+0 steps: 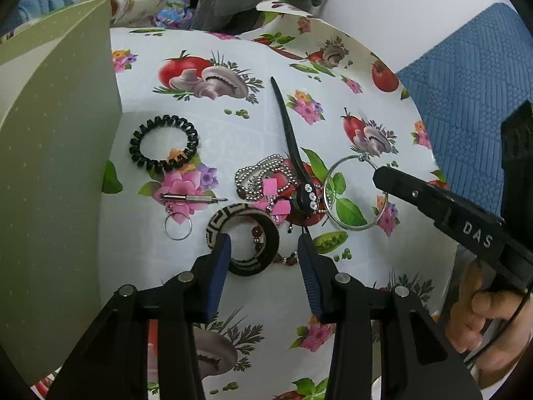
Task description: Organize jewelry
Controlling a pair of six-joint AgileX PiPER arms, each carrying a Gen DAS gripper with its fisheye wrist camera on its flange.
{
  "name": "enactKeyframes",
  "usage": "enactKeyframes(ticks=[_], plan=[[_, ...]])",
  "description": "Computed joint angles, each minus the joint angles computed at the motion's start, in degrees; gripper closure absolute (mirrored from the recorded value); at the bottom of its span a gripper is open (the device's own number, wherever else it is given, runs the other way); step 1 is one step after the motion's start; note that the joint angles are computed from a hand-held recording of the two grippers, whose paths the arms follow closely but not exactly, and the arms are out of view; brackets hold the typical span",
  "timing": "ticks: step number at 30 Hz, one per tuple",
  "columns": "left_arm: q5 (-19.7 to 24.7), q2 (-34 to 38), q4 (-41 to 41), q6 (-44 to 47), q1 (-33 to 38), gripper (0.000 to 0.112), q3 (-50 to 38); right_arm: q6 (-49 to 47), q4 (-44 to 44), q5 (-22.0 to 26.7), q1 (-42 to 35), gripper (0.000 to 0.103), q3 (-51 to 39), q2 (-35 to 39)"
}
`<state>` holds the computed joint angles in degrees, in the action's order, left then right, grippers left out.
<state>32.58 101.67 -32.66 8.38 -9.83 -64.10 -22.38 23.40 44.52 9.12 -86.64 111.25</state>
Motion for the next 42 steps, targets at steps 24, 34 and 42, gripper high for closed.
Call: enactKeyframes(ticks=[24,34,42], plan=[[5.3,-2.7,2.5,-2.0,1.1,0.106,-6.2,7.4,-6.5,-0.8,2.4,0.1,2.4,-4.7],[17.7,-6.5,9.3,-7.4,5.5,0.106,-16.9,14.2,-10.2,4.2,5.5,0.1,-4.2,-8.3],[28.3,-6.5,13.1,-6.8,9.8,0.106,-30.4,21.3,-12.9,11.9,9.3,0.1,-20.6,-5.7]])
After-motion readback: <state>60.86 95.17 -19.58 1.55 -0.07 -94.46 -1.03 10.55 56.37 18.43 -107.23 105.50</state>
